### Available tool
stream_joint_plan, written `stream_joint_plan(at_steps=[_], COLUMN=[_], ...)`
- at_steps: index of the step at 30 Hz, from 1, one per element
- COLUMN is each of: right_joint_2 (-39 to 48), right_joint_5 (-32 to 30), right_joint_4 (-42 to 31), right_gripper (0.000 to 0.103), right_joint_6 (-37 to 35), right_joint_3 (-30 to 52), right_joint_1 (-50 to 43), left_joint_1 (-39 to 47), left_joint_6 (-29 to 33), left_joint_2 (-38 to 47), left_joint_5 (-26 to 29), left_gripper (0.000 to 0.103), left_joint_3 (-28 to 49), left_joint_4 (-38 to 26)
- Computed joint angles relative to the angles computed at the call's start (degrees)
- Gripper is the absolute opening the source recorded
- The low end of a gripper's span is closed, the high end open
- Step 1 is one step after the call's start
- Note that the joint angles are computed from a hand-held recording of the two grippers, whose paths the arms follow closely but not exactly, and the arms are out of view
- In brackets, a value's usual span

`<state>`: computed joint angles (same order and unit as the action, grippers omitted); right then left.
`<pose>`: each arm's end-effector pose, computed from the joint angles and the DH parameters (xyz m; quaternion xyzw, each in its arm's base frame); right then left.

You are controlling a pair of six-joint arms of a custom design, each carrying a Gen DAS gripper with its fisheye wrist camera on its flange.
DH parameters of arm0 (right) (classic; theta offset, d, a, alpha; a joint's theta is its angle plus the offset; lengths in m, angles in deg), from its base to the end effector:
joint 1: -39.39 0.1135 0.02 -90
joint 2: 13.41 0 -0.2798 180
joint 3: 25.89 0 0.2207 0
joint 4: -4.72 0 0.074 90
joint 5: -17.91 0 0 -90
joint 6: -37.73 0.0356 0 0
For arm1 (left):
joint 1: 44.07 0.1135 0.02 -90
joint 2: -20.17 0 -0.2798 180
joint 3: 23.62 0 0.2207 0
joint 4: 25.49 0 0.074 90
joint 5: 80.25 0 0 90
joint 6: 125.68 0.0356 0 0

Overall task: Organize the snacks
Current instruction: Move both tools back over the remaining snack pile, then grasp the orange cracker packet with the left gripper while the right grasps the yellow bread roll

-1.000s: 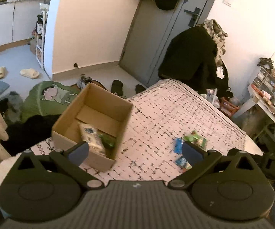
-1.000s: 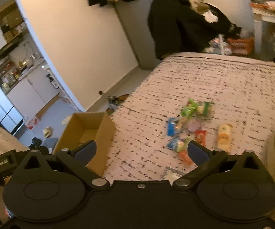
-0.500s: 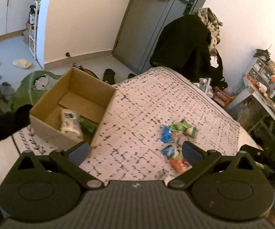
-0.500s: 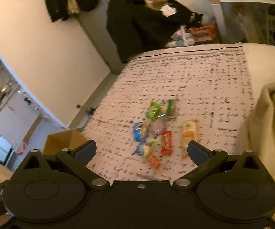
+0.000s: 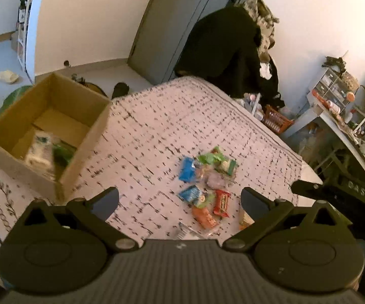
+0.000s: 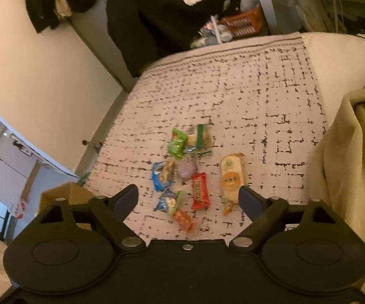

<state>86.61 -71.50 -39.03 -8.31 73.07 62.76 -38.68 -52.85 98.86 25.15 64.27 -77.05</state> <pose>0.3371 0.1453 0.3077 0.1669 0.9080 0.2090 0.3224 0.2628 0.0153 0.3502 -0.1243 0.8996 -0.1630 0.3855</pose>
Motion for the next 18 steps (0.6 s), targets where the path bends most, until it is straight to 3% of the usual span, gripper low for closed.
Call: stream_joint_plan(at_steps=[6, 13, 18], right_joint_2=[3.96, 9.76, 11.68], right_joint_5=[0.24, -2.35, -2.89], right_joint_4=[-2.82, -3.79, -3.67], right_gripper=[0.080, 0.070, 0.070], right_joint_6=[-3.20, -4.24, -3.12], right_joint_3=[3.66, 5.92, 6.30], right_joint_1=[-2.00, -4.39, -5.30], left_joint_1=[-4.85, -8.50, -9.80], left_joint_6=[-6.33, -10.94, -13.95], left_joint_2=[3.19, 10.15, 15.38], left_joint_5=[-1.51, -2.75, -2.78], left_gripper=[0.092, 0.067, 0.062], left_joint_3=[-2.43, -1.37, -0.14], left_joint_4=[4.30, 7.26, 9.10])
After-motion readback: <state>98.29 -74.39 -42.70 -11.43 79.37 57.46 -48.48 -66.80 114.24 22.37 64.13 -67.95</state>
